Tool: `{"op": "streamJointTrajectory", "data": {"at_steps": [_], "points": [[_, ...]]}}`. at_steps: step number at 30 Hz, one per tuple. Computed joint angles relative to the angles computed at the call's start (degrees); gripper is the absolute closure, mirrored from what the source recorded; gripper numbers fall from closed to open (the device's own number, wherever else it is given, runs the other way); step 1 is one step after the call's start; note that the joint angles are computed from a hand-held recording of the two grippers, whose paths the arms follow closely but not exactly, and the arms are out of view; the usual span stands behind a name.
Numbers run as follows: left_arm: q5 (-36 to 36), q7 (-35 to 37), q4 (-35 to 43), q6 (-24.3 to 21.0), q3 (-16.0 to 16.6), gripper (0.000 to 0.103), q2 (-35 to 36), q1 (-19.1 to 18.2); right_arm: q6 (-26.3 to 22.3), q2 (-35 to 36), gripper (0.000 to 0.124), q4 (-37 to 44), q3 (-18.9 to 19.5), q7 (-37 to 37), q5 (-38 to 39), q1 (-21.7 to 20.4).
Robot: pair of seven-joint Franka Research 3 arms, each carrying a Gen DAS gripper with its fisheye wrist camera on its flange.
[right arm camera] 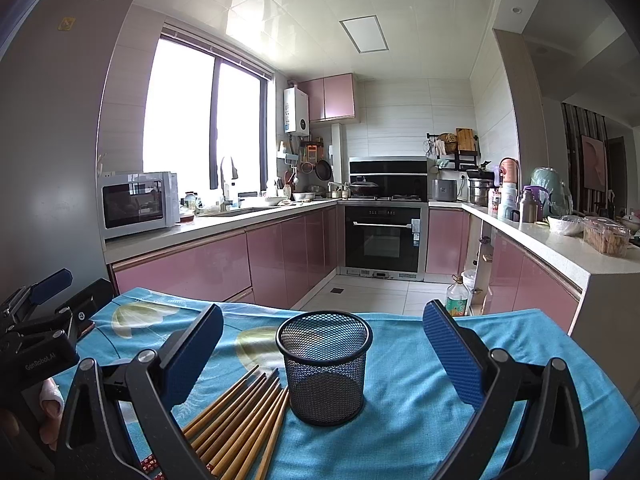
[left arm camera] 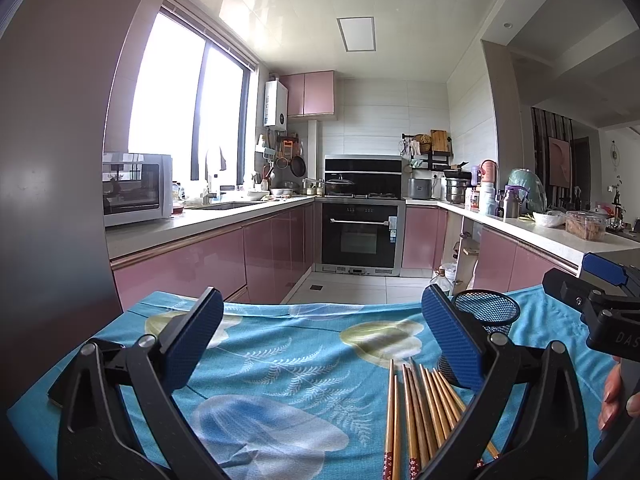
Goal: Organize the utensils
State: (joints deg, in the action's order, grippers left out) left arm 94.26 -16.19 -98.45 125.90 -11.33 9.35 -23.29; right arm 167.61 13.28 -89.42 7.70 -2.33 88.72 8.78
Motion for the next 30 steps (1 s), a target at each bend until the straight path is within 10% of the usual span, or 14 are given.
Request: {"op": "streamJointTrajectory", "data": {"at_steps": [30], "points": [[0.1, 0.2, -0.1, 0.1, 0.0, 0.005, -0.2, -0.1, -0.3, -0.1, 0.027, 0.0, 0.0, 0.9, -0.7, -0.2]]}}
